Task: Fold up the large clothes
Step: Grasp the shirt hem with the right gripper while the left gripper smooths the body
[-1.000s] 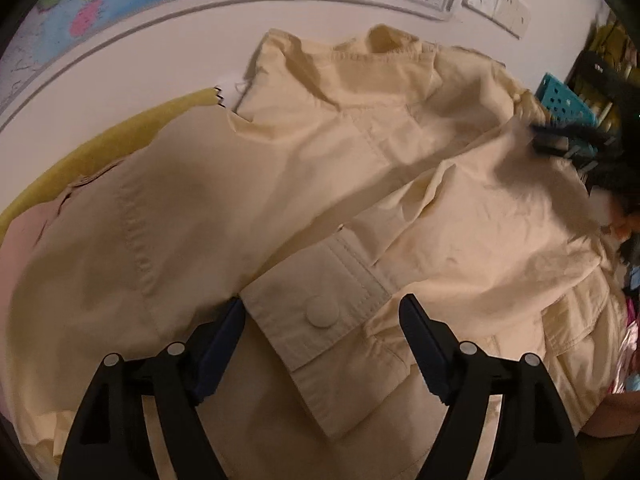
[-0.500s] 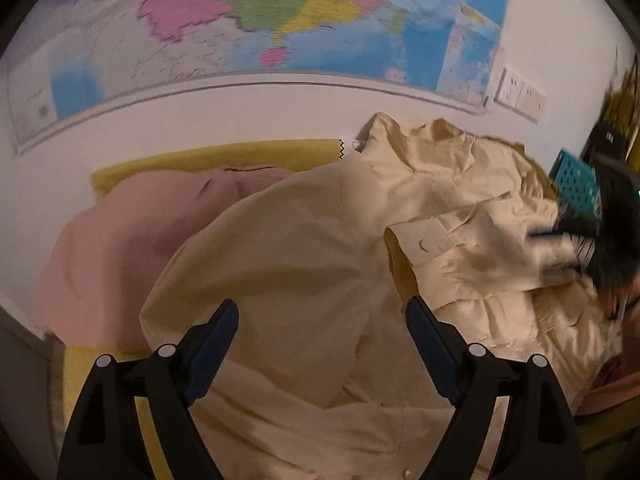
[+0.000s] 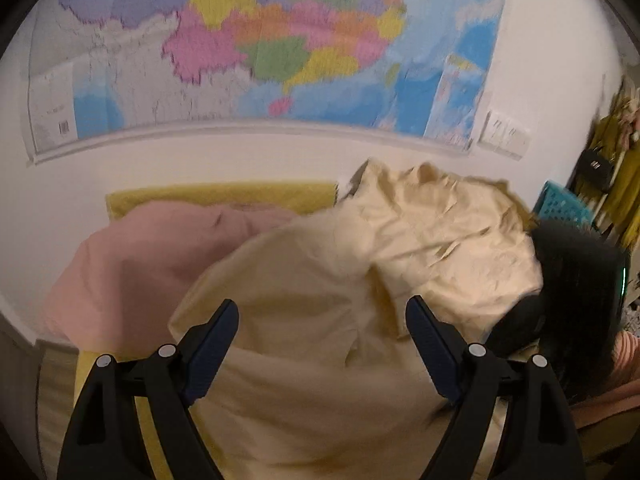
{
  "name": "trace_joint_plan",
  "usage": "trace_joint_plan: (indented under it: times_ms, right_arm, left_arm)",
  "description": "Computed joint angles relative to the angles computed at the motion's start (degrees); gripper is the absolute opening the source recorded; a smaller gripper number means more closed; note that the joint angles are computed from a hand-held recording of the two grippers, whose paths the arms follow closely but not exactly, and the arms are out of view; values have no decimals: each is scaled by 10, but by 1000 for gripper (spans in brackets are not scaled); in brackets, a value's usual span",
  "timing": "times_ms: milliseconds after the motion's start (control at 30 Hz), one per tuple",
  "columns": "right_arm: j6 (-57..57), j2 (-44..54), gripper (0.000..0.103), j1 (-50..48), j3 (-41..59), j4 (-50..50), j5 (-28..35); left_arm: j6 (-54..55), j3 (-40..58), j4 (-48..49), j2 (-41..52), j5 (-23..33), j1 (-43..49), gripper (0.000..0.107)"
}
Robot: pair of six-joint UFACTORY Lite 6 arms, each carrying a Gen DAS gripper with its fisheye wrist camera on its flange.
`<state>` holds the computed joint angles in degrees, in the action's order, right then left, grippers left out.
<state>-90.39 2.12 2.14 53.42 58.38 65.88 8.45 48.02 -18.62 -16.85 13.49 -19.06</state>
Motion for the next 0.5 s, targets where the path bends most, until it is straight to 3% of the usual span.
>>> trace_joint_plan:
  times_ms: [67,167,300,400,500]
  right_arm:
    - [16,-4,4,-110,76,-5,99]
    - [32,47,4,-264,215,-2,195]
    - [70,188,4,-399,409,-10,207]
    - [128,303,4,-456,546,-43,195]
    - [171,404,5,-478,646,-100,173]
  left_arm:
    - [112,2,-120,-32,11,20,83]
    - [246,9,-260,-63,16,27,83]
    - [311,33,-318,-41,-10,-10,85]
    - [284,70,-284,34,-37,-48,85]
    - [143,125,-134,148,-54,-82,85]
